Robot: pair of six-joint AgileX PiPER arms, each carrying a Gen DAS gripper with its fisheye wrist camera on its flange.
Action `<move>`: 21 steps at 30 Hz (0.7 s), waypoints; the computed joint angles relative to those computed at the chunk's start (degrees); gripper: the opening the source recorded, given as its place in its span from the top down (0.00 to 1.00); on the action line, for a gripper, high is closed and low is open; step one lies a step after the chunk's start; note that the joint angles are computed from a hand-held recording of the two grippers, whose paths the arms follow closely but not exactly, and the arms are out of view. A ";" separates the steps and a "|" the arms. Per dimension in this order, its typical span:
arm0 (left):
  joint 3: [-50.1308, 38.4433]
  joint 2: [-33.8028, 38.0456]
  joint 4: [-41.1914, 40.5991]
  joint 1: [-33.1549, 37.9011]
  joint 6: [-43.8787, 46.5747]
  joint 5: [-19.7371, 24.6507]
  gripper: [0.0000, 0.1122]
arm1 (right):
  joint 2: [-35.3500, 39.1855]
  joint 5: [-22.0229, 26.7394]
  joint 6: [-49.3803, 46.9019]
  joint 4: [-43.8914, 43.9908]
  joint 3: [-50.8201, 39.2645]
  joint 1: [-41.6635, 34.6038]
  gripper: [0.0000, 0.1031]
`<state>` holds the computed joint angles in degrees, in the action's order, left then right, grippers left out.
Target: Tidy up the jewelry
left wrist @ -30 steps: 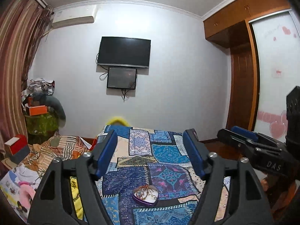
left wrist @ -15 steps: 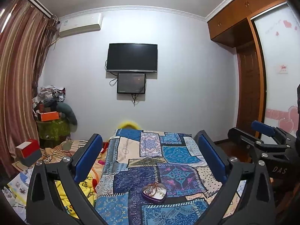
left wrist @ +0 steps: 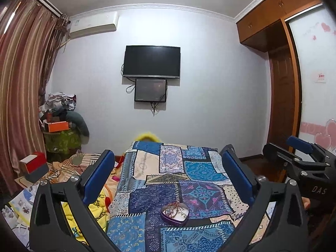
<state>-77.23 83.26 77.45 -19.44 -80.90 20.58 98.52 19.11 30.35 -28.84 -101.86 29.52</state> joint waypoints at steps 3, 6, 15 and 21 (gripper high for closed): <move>-0.11 0.27 0.33 -0.15 -0.07 0.35 0.09 | -0.18 0.26 0.89 -0.96 0.24 0.21 0.01; -0.12 0.49 0.34 -0.48 -0.10 0.72 0.09 | -0.38 0.64 0.48 -0.52 0.34 0.19 0.01; -0.60 0.99 -2.46 0.48 1.83 -0.25 0.09 | -1.08 1.83 -1.07 1.07 0.16 0.15 0.01; -0.25 0.85 -2.86 0.96 1.88 -0.66 0.09 | -0.63 2.56 -3.12 3.10 -0.88 0.02 0.01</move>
<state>-77.48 84.11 74.59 -18.48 -79.02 19.92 97.89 21.67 27.23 -25.74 -102.74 29.54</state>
